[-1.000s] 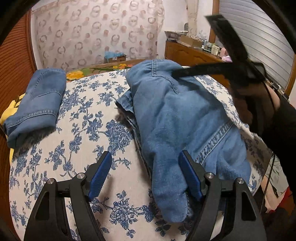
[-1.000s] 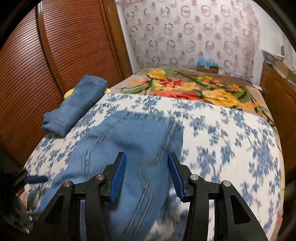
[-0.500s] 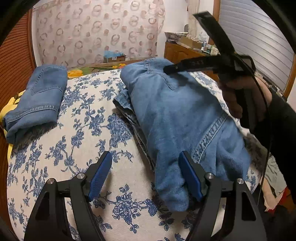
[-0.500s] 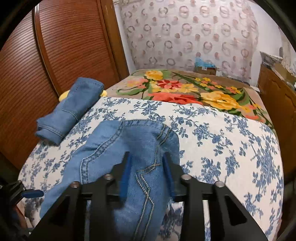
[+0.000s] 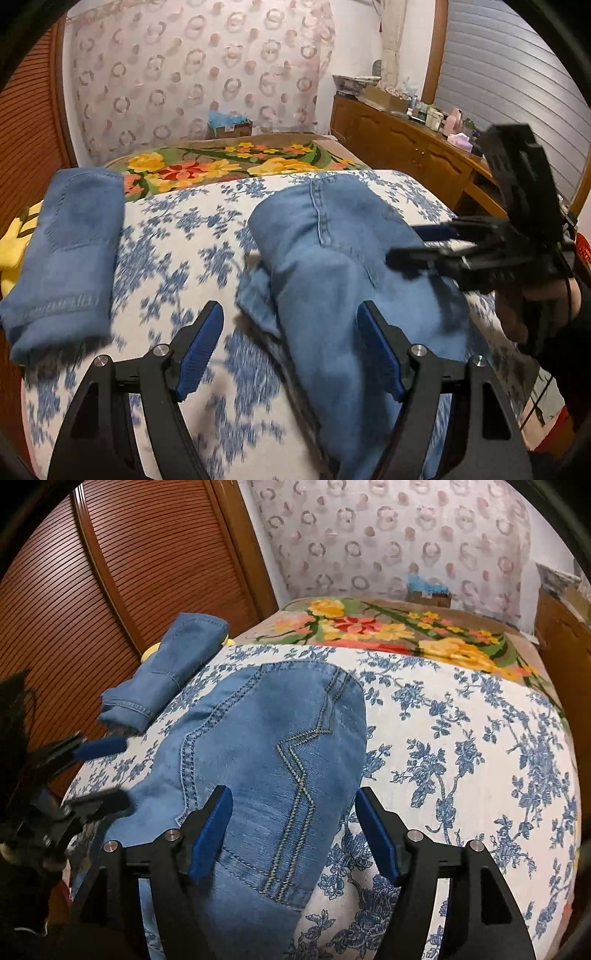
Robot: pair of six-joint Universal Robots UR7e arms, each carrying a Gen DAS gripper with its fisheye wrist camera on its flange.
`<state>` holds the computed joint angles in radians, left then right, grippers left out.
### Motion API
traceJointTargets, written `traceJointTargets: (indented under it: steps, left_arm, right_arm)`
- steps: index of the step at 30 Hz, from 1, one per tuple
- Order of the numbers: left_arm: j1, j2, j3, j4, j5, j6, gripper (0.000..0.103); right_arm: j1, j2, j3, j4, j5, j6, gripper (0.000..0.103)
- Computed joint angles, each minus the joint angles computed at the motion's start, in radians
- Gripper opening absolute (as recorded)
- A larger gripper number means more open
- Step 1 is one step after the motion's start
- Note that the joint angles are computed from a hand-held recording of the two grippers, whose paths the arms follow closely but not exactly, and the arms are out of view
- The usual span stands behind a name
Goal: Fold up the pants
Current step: 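Close the right gripper on the back pocket end of the folded jeans, then lift the folded jeans with the right gripper and carry them toward the yellow plush toy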
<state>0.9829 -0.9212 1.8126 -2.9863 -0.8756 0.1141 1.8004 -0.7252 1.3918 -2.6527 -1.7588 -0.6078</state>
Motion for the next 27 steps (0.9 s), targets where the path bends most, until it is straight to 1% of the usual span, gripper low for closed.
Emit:
traceJointTargets:
  steps: [4, 10, 13, 16, 19, 21, 23, 24, 25, 26, 27]
  left_arm:
    - [0.02, 0.034, -0.054, 0.039, -0.008, 0.001, 0.076]
    - [0.046, 0.052, -0.079, 0.069, -0.033, -0.018, 0.076]
    - [0.052, 0.055, -0.079, 0.07, -0.043, -0.022, 0.076]
    - [0.059, 0.056, -0.08, 0.073, -0.059, -0.022, 0.076]
    - [0.067, 0.06, -0.086, 0.077, -0.072, -0.02, 0.076]
    - [0.071, 0.062, -0.089, 0.079, -0.08, -0.018, 0.076]
    - [0.076, 0.061, -0.089, 0.081, -0.091, -0.02, 0.076]
    - [0.077, 0.06, -0.089, 0.082, -0.095, -0.021, 0.076]
    - [0.078, 0.06, -0.088, 0.081, -0.1, -0.021, 0.076]
    - [0.078, 0.058, -0.085, 0.078, -0.104, -0.021, 0.076]
    - [0.077, 0.055, -0.082, 0.073, -0.106, -0.022, 0.076]
  right_arm:
    - [-0.004, 0.022, -0.037, 0.058, 0.021, 0.012, 0.072]
    - [-0.01, 0.056, -0.086, 0.113, 0.052, 0.007, 0.073]
    - [-0.011, 0.072, -0.103, 0.119, 0.053, -0.005, 0.074]
    - [-0.019, 0.085, -0.12, 0.13, 0.068, 0.005, 0.076]
    - [-0.018, 0.09, -0.118, 0.118, 0.064, 0.008, 0.075]
    - [-0.016, 0.09, -0.11, 0.106, 0.059, -0.002, 0.068]
    - [-0.012, 0.081, -0.094, 0.096, 0.07, -0.014, 0.047]
    - [-0.008, 0.077, -0.083, 0.073, 0.067, -0.02, 0.042]
    - [-0.005, 0.073, -0.076, 0.061, 0.066, -0.023, 0.034]
    - [-0.001, 0.069, -0.067, 0.047, 0.063, -0.027, 0.029]
    - [0.006, 0.065, -0.063, 0.032, 0.063, -0.029, 0.027]
